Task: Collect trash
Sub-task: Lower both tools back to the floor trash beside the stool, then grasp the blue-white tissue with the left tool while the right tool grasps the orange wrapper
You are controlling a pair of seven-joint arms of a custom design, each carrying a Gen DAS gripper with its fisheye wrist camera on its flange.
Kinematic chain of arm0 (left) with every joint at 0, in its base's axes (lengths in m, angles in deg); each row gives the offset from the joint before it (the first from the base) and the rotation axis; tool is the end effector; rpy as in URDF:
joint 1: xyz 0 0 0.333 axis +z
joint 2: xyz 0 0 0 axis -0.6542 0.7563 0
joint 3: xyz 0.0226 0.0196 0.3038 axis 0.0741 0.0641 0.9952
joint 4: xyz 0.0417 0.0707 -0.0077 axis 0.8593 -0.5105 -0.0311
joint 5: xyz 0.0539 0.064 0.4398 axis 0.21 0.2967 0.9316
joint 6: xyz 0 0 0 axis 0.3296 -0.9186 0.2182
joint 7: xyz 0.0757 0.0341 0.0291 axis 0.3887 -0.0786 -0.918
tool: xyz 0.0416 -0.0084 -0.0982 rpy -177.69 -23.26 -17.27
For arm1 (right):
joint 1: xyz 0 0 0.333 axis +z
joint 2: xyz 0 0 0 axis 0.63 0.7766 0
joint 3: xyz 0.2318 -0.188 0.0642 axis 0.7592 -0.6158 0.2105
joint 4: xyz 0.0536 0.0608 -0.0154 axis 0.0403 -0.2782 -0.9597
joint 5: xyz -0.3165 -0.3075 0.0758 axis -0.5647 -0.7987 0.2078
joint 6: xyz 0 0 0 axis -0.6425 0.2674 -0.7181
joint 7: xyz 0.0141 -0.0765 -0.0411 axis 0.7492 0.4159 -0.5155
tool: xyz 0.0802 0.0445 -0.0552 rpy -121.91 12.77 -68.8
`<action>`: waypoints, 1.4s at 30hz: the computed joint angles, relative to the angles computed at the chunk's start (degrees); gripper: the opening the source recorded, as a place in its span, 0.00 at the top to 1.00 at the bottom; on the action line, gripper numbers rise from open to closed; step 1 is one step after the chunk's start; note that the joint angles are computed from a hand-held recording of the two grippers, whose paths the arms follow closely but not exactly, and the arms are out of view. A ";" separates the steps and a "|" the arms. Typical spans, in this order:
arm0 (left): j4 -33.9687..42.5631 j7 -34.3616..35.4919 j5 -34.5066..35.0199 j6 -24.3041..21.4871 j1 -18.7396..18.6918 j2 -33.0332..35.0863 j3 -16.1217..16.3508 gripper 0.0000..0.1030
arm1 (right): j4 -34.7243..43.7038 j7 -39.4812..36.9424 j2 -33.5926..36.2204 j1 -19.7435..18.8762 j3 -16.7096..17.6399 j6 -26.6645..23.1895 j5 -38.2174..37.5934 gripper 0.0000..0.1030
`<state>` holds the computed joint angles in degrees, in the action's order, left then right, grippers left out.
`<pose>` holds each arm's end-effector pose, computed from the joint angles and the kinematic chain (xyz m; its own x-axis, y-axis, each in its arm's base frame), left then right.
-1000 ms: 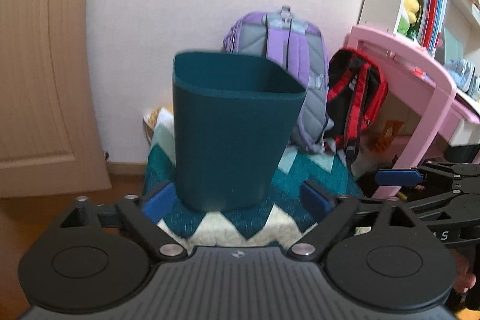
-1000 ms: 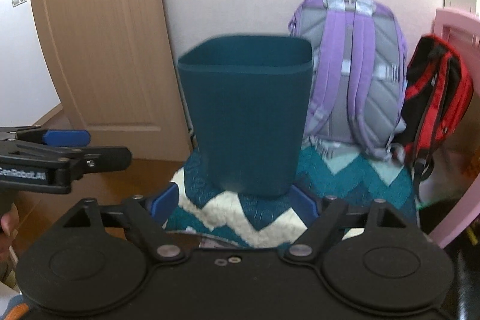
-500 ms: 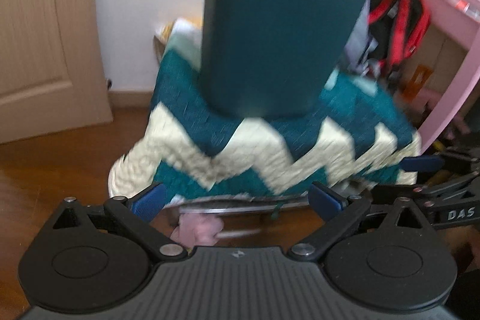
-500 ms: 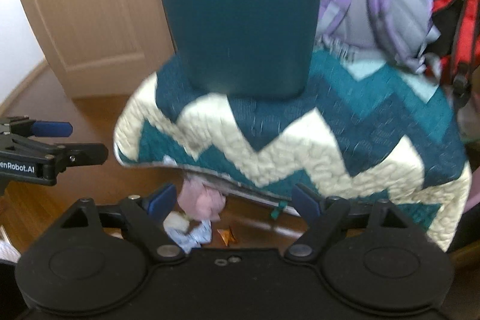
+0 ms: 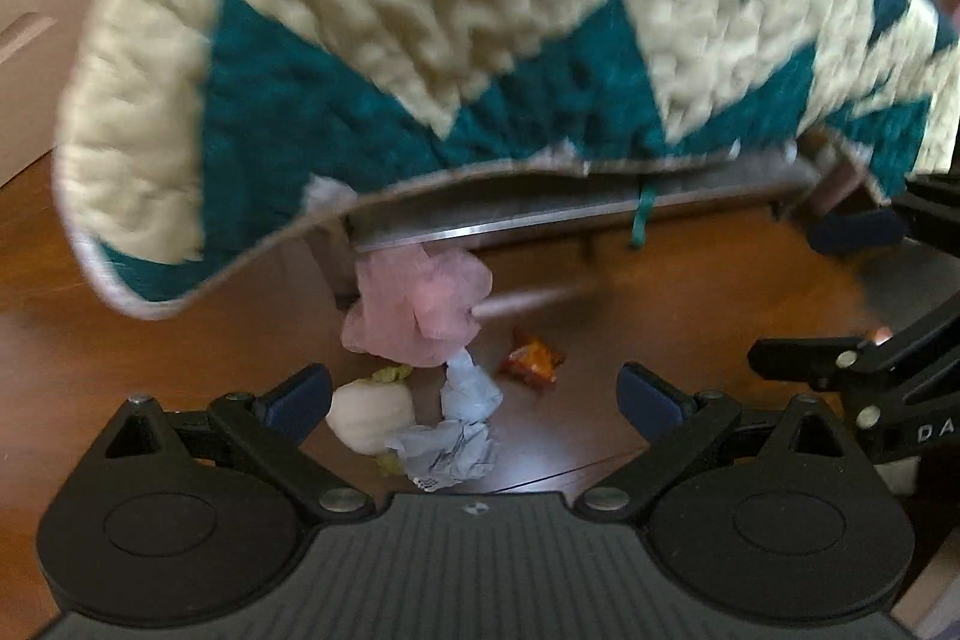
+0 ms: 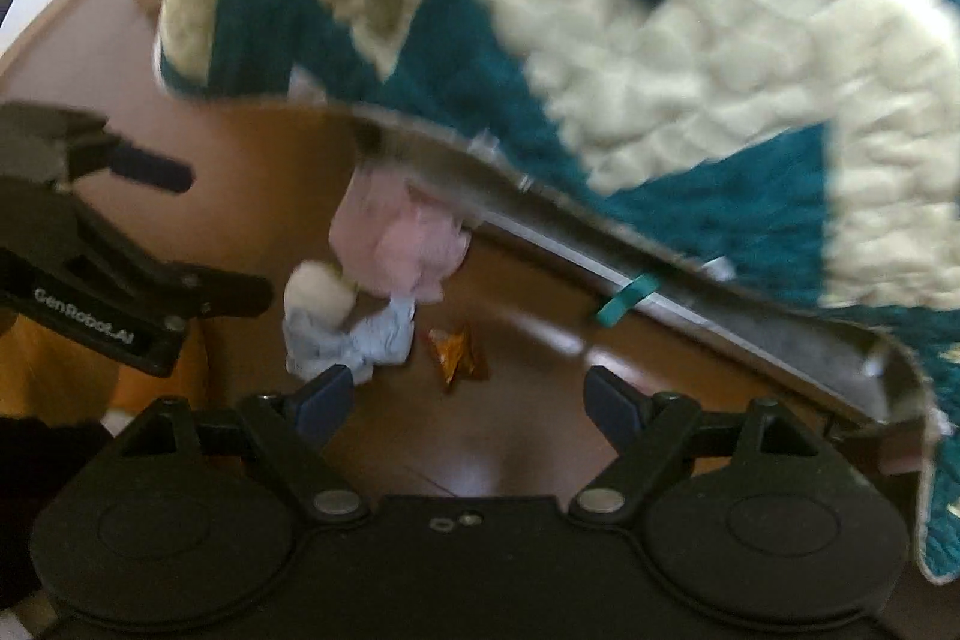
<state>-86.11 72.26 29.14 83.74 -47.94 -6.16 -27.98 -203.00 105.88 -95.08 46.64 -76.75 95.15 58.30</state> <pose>0.6163 -0.1941 0.5616 -0.5552 -0.8274 0.0845 -0.7869 0.4896 -0.3755 0.5506 0.1002 0.5762 0.1889 -0.9809 -0.0474 -0.9025 -0.1543 -0.4021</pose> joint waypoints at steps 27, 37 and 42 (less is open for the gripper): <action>-2.79 4.13 1.99 9.24 1.53 16.31 -3.63 0.37 | 2.05 -29.70 22.23 2.15 -1.22 12.26 4.94 0.23; -2.71 5.65 1.49 9.84 2.00 17.70 -4.75 0.55 | 2.61 -30.57 23.62 2.18 -1.65 11.95 4.38 0.71; -3.05 5.98 0.73 9.32 1.93 17.44 -5.03 0.66 | 1.02 -29.44 21.81 1.88 -1.99 12.15 2.90 0.76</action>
